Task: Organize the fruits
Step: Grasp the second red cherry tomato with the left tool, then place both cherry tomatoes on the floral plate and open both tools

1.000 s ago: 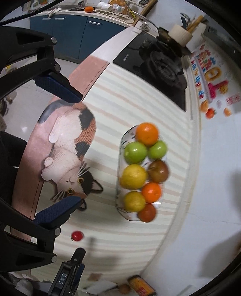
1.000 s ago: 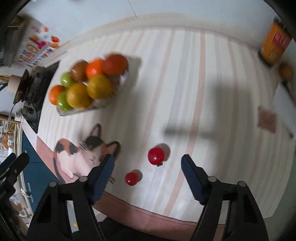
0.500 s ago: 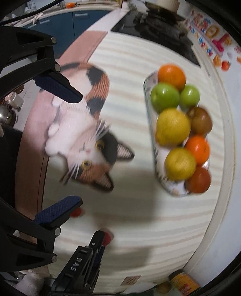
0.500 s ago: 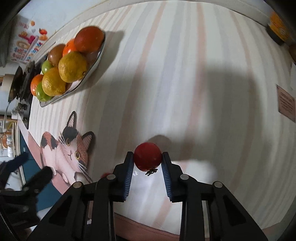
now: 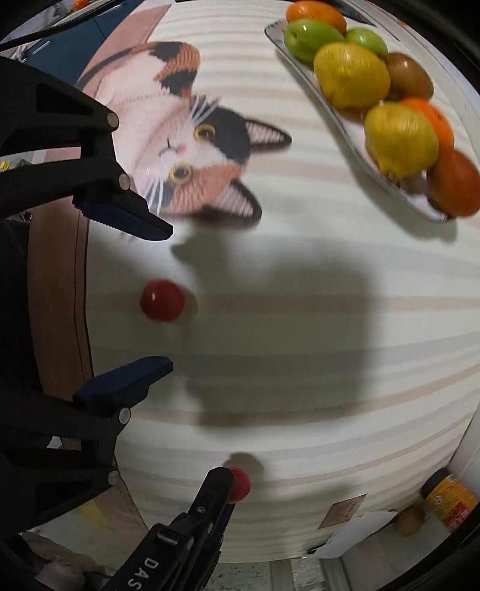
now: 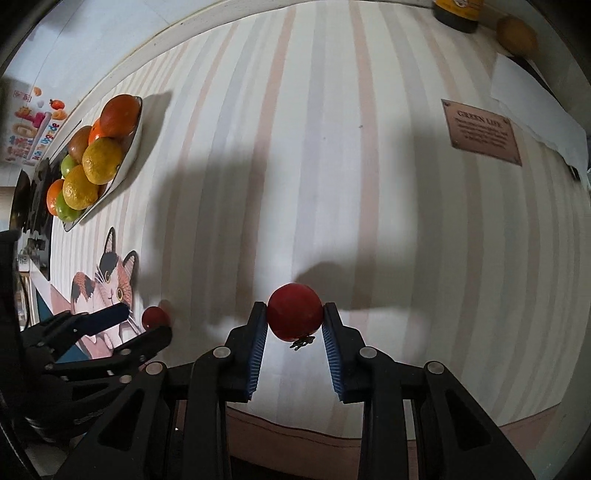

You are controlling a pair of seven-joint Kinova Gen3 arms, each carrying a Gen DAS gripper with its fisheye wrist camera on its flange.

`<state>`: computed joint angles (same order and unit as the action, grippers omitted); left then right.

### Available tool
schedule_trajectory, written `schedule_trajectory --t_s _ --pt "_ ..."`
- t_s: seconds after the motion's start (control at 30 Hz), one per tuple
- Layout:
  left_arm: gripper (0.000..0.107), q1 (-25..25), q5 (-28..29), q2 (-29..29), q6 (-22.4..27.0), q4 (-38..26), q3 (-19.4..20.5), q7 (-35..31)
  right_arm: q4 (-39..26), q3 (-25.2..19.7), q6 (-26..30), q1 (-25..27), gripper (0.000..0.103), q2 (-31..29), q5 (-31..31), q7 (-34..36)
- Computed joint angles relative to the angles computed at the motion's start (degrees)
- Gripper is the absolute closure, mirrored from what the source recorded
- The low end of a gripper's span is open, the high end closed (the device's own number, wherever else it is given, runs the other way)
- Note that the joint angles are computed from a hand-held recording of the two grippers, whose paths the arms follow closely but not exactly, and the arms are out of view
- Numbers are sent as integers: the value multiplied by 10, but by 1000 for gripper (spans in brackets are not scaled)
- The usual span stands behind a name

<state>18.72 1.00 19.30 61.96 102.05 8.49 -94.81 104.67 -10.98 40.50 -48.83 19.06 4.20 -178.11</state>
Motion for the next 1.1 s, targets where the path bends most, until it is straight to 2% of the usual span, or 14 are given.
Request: schedule_trajectory --t_s 0.17,0.23,0.4,0.7,0.83,0.97,1.1 --pt "71 7 3 15 0 -6 3 5 6 0 0 -4 70 -5 5 -9" --pt "72 7 6 17 -3 -5 2 7 11 -2 1 0 70 -10 3 -5" --pt "85 3 12 19 -11 -6 2 1 7 -5 7 6 70 -9 1 8" --pt "86 -46 45 7 -23 -3 -8 -31 -28 -2 22 9 70 -1 10 39" --pt "86 -97 84 -9 2 -25 -20 -55 -59 1 16 13 70 9 19 63" --pt "86 -164 130 -24 34 -56 -39 -83 -99 4 -16 19 70 30 24 106" --pt "86 -228 173 -35 65 -92 -63 -96 -164 6 -49 27 70 76 11 164"
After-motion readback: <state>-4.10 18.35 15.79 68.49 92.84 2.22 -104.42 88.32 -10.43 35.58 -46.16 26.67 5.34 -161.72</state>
